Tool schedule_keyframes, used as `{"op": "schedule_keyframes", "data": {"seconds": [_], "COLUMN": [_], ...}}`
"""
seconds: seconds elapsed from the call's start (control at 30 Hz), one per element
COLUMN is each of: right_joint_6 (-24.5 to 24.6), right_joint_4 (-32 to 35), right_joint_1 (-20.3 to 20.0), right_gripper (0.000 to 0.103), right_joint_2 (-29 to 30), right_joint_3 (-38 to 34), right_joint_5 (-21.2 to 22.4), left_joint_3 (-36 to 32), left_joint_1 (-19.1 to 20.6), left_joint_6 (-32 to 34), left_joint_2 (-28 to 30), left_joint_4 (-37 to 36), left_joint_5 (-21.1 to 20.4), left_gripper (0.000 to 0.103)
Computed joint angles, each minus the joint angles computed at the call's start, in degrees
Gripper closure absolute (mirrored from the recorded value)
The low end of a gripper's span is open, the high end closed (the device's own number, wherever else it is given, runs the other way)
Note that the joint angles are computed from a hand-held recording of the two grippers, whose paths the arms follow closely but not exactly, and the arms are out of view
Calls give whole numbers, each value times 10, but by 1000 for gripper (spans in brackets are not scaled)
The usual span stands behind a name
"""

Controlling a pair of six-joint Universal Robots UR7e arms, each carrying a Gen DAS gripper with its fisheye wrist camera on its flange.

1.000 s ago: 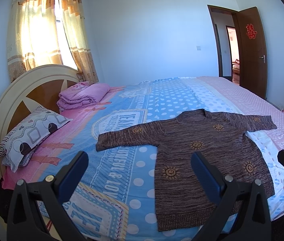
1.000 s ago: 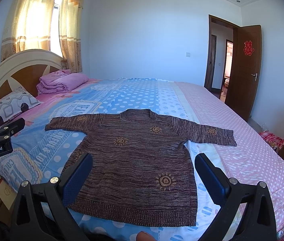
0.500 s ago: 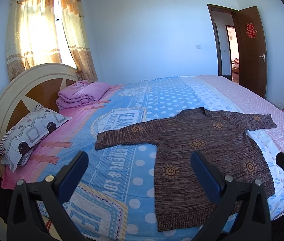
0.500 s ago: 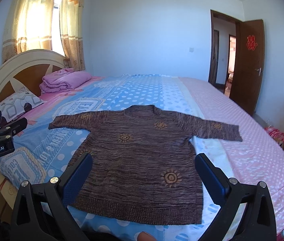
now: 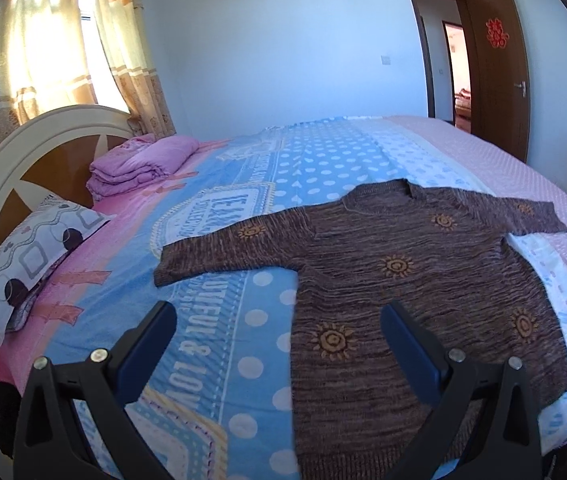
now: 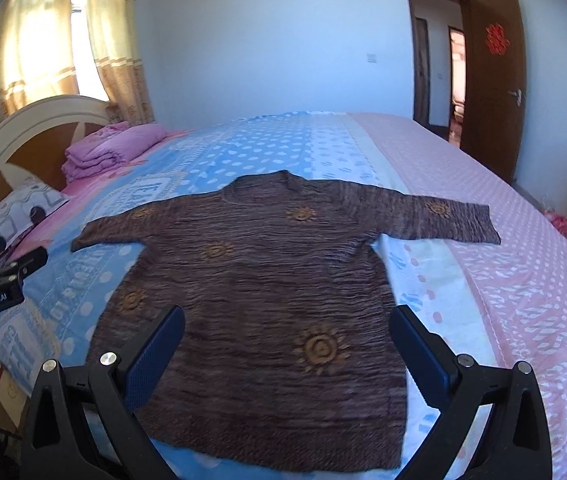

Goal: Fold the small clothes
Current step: 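Reach the right gripper to a sweater sleeve cuff and grasp it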

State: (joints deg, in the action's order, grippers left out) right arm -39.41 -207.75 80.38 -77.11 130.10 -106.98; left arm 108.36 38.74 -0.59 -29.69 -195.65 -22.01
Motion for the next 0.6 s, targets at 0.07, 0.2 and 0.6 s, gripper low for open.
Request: {"op": "schedule_keyframes", "data": {"seconds": [0.07, 0.2, 0.6], "right_joint_6": [6, 43, 145], "right_joint_4": [7, 58, 267], "right_joint_1": [-14, -47, -132], "right_gripper": [1, 2, 39], "right_joint_2": [8, 15, 50], "right_joint_3": [-28, -96, -308], "right_joint_5": [-7, -18, -61], "left_joint_3": [-41, -117, -339], "left_joint_1": [17, 48, 114], "left_joint_6": [25, 57, 122], "left_joint_2": [22, 61, 179], "left_joint_4": [8, 31, 90], "left_joint_5": [-4, -14, 15], "left_gripper": [0, 0, 0]}}
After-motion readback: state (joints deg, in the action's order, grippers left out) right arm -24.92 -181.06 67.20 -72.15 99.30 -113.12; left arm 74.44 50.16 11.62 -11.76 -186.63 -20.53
